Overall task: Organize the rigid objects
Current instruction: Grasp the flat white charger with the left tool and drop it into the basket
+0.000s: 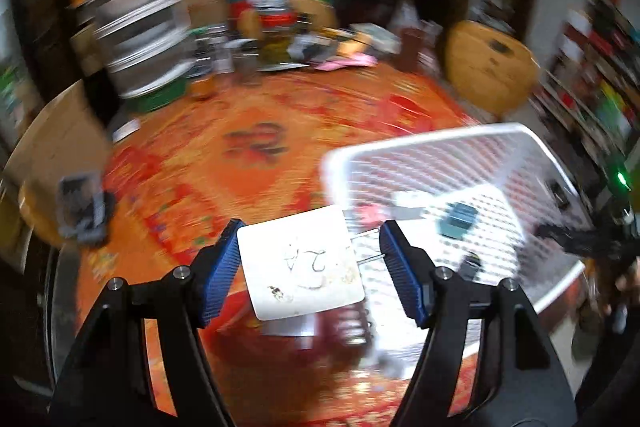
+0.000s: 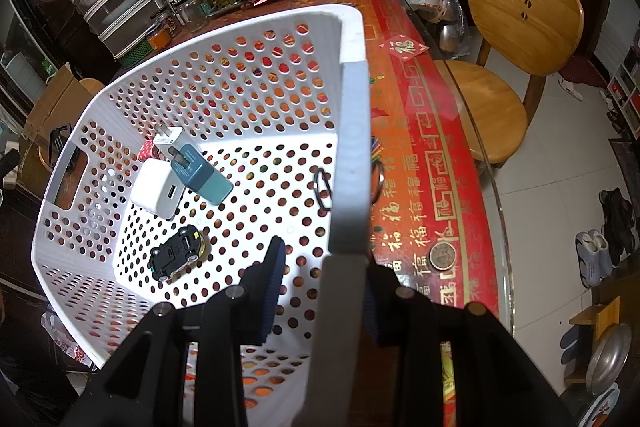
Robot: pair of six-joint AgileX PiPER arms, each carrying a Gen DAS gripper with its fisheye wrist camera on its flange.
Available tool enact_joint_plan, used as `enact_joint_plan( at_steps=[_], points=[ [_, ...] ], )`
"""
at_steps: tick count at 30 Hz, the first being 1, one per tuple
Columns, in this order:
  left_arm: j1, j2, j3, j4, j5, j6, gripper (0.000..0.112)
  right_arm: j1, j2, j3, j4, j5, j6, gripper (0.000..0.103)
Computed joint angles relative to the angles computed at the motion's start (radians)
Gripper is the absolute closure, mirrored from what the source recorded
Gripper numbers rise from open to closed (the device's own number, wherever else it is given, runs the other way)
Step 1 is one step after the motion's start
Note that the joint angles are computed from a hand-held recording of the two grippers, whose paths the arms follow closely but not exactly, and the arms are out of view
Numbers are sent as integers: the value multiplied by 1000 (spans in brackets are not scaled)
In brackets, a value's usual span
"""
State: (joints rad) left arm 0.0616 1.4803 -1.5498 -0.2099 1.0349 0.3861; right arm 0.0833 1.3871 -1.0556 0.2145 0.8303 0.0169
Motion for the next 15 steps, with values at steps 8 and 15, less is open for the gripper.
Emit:
enact_joint_plan(
  at_steps=[8, 15],
  points=[
    [-278, 215, -126, 154, 138, -115, 46, -2, 2, -8, 1, 6, 2, 68],
    [-305, 268, -104, 184, 151, -108, 46, -1, 1, -6, 1, 5, 1, 68]
  ],
)
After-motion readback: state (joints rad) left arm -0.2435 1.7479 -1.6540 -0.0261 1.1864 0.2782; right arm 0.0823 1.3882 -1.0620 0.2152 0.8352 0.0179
